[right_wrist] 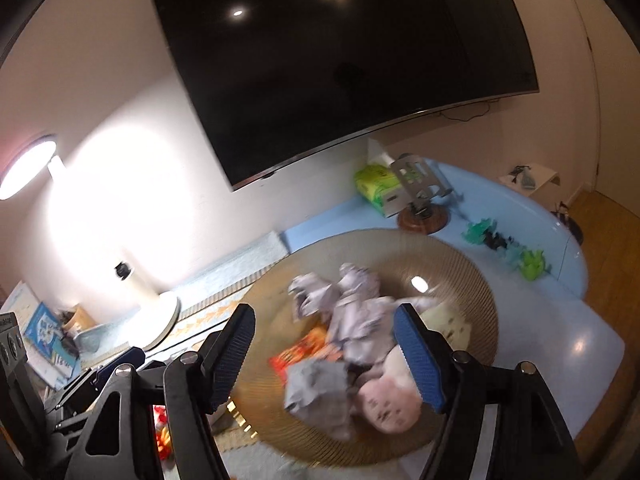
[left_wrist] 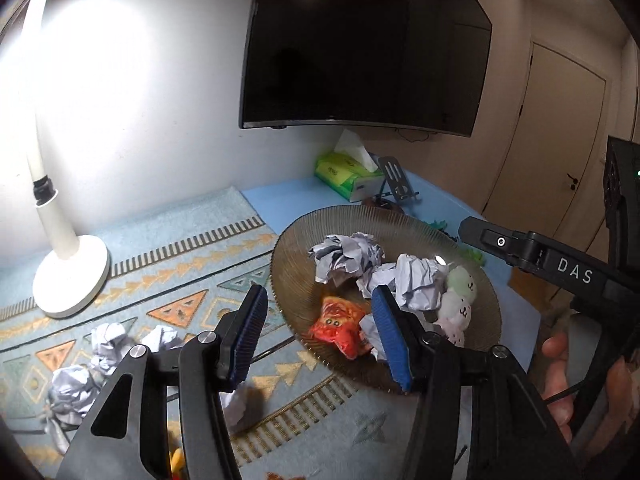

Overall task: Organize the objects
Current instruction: 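Open both tools to drop the bag and paper ball into the basket, then move both open tools back over the desk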

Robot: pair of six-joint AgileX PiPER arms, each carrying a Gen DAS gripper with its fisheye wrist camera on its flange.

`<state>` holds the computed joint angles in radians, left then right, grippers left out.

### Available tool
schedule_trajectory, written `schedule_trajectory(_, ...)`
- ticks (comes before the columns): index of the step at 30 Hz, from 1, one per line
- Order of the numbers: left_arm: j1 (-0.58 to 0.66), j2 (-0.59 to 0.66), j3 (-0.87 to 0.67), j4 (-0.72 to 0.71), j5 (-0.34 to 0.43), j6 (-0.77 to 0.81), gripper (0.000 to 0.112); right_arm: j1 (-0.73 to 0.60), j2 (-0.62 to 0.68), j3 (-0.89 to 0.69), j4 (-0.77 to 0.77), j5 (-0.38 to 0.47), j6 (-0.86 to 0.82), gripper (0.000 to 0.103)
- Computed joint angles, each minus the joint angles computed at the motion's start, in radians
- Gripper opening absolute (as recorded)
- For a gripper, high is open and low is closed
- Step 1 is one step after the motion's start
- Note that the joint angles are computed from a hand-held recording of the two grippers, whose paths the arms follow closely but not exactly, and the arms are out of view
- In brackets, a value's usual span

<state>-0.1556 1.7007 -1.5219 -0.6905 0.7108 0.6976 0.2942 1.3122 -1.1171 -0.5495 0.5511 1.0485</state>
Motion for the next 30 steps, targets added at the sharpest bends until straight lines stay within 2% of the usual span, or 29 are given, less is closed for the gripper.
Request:
schedule_trajectory(4,0.11,-0.122,0.149,-0.059,0.007,0.085,0.052,0.165,-0.034,0.035,-0.124,0.012,0.133,0.074)
schedule_trajectory(8,0.291,-0.229,0.288,-0.151,0.034,0.187,0.053,0.373,0.003,0.035,-0.372,0.084,0.33,0.093)
schedule_trajectory(9,0.338,-0.244,0.311,-0.165,0.042,0.198,0.067,0.412,0.027,0.03,-0.404,0.096,0.35,0.094)
schedule_trajectory(10,0.389,-0.26,0.341,-0.192,0.042,0.221,0.09,0.435,0.052,0.025,-0.409,0.09,0.347,0.094)
schedule_trajectory(11,0.443,-0.279,0.381,-0.241,0.03,0.268,0.099,0.454,0.08,0.02,-0.412,0.078,0.35,0.094)
schedule_trajectory(12,0.492,-0.295,0.422,-0.295,0.006,0.328,0.102,0.47,0.113,0.021,-0.429,0.06,0.37,0.094)
schedule_trajectory(18,0.593,-0.228,0.51,-0.228,-0.188,0.348,0.101,0.493,0.3,-0.003,-0.465,-0.008,0.44,0.094)
schedule_trajectory(21,0.615,-0.181,0.523,-0.232,-0.222,0.368,0.101,0.475,0.331,-0.005,-0.432,-0.044,0.434,0.094)
schedule_trajectory(26,0.615,-0.173,0.534,-0.25,-0.226,0.425,0.101,0.45,0.339,-0.008,-0.379,-0.042,0.423,0.094)
schedule_trajectory(28,0.596,-0.171,0.53,-0.181,-0.223,0.382,0.101,0.44,0.357,-0.033,-0.314,-0.028,0.37,0.094)
schedule_trajectory(30,0.584,-0.182,0.542,-0.171,-0.237,0.389,0.101,0.445,0.375,-0.059,-0.277,0.006,0.334,0.094)
